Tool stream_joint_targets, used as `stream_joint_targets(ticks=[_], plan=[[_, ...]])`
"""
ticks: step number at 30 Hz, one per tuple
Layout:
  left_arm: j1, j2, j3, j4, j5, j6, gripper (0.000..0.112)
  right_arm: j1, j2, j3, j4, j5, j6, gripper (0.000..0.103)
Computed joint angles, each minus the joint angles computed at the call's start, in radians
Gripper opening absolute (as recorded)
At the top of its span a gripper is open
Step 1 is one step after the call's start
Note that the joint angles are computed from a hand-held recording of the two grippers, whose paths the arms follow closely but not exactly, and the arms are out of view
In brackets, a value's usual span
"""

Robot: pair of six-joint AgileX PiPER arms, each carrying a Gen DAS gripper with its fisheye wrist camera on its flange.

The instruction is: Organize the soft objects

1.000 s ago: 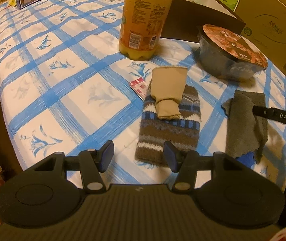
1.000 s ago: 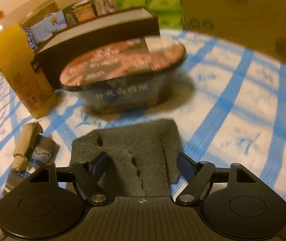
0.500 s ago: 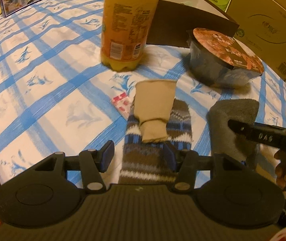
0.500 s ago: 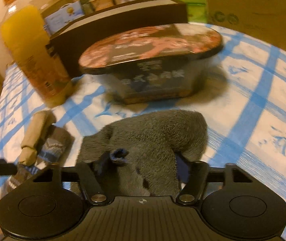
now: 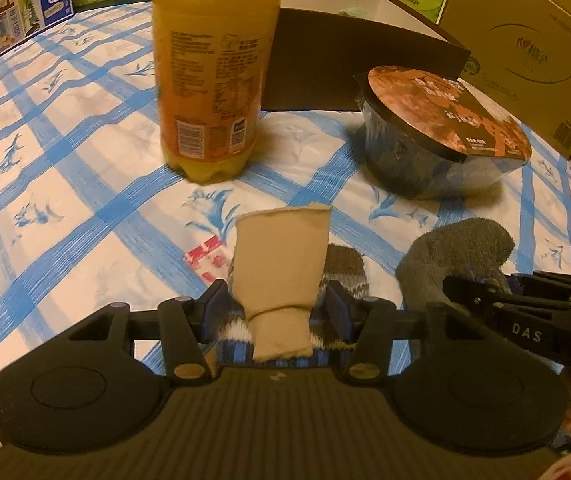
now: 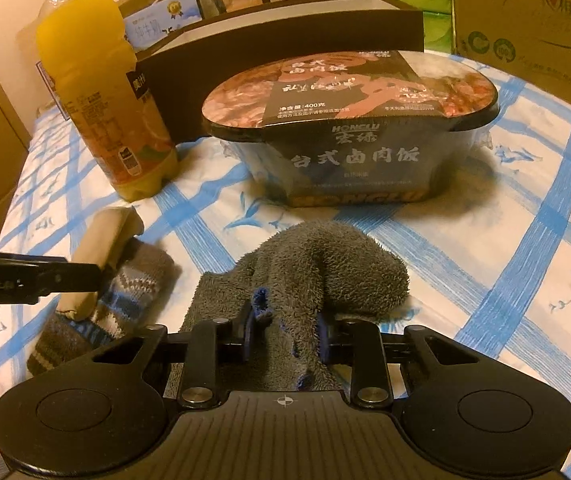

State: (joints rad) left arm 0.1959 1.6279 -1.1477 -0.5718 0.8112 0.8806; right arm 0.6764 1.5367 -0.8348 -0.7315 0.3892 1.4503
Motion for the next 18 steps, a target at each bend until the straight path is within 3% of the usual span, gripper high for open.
stream_joint_targets(ticks=[10,18], plan=[[-0.046,0.038,-0.008,0.037,-0.059,-0.031,0.047,-0.025,0.000,0.004,0.061,-0.027,-0.077,0.030],[-0.036,0.042,-0.009,0.022,-0.062,-0.022,0.033,-0.022,0.001,0.006,0.046,-0.029,-0.059,0.030]])
